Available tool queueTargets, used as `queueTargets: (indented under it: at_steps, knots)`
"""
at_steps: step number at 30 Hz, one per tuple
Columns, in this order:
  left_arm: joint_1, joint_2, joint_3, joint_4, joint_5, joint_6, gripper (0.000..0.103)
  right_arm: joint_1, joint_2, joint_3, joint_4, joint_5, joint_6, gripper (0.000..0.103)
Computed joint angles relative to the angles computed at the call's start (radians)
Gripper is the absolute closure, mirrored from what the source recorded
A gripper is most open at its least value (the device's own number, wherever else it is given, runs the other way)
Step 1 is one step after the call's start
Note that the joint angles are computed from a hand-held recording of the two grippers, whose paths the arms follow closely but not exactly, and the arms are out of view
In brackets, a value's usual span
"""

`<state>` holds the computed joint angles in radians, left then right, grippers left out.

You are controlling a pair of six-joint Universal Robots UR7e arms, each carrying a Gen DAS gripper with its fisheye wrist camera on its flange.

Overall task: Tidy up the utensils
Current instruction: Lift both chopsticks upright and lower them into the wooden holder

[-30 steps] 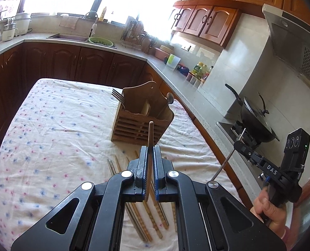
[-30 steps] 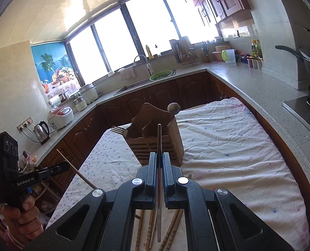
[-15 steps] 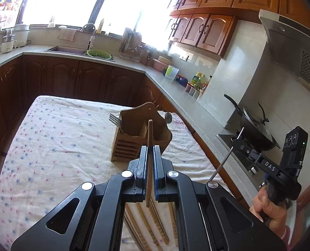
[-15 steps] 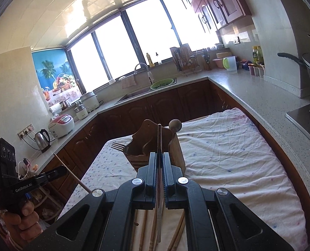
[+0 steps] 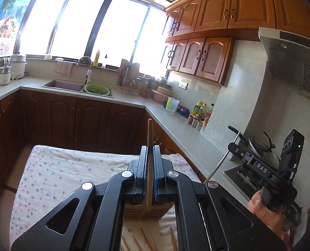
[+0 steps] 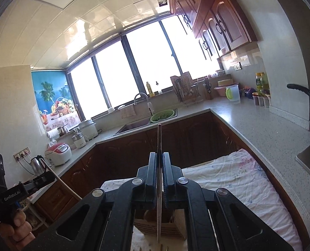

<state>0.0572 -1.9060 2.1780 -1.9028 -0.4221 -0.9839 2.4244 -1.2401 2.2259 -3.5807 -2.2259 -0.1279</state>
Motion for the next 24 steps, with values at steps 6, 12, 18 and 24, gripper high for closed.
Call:
queueTargets:
  at_steps: [6,12,18,24]
  knots:
    - [0.131,0.056,0.046,-0.275,0.001,0.164,0.100,-0.067,0.095,-0.064,-0.066,0.033,-0.041,0.098]
    - [0.221,0.074,0.123,-0.446,-0.029,0.218,0.100,-0.129,0.191,-0.053,-0.186,0.066,-0.063,0.098]
    - [0.276,0.090,0.163,-0.476,-0.073,0.201,0.100,-0.176,0.248,-0.022,-0.239,0.079,-0.044,0.098]
    - [0.298,0.099,0.179,-0.478,-0.100,0.195,0.100,-0.189,0.270,0.003,-0.240,0.062,-0.038,0.098]
